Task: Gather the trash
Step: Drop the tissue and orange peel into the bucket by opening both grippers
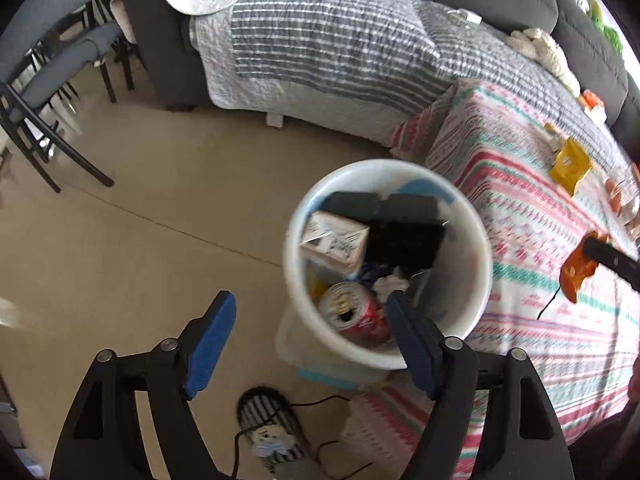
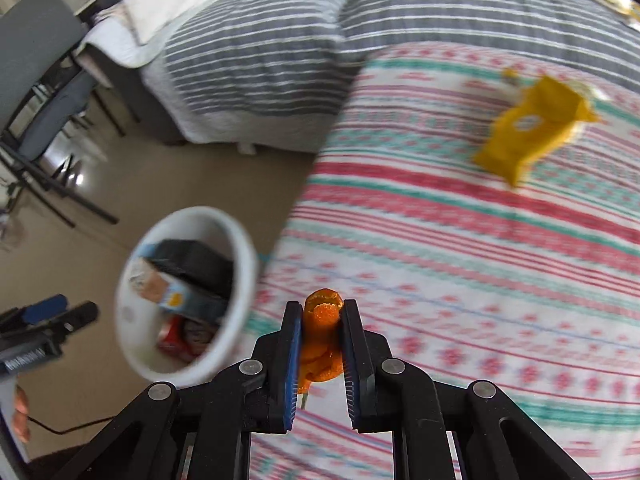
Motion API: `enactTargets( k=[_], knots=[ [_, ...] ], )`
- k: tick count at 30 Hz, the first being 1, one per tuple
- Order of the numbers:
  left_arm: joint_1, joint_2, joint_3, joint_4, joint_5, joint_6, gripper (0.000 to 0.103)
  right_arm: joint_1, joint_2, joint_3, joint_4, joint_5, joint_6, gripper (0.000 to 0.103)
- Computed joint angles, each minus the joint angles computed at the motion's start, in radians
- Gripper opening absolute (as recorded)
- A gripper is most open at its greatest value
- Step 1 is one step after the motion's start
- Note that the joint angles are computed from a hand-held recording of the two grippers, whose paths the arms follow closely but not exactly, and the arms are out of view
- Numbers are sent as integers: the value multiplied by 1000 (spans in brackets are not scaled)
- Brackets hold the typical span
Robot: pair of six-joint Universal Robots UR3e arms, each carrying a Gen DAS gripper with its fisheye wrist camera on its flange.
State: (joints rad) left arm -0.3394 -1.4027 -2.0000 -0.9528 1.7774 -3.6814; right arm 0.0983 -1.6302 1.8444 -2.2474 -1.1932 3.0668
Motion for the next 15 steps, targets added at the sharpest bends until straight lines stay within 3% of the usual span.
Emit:
enactTargets(
  k=[9,15],
  knots=[
    [62,126,-104,-7,1,54,86,203,207,-133,-119,-41,168,17],
    [77,160,-121,-10,0,64,87,245,274,-184,-147,-34,225,18]
  ],
)
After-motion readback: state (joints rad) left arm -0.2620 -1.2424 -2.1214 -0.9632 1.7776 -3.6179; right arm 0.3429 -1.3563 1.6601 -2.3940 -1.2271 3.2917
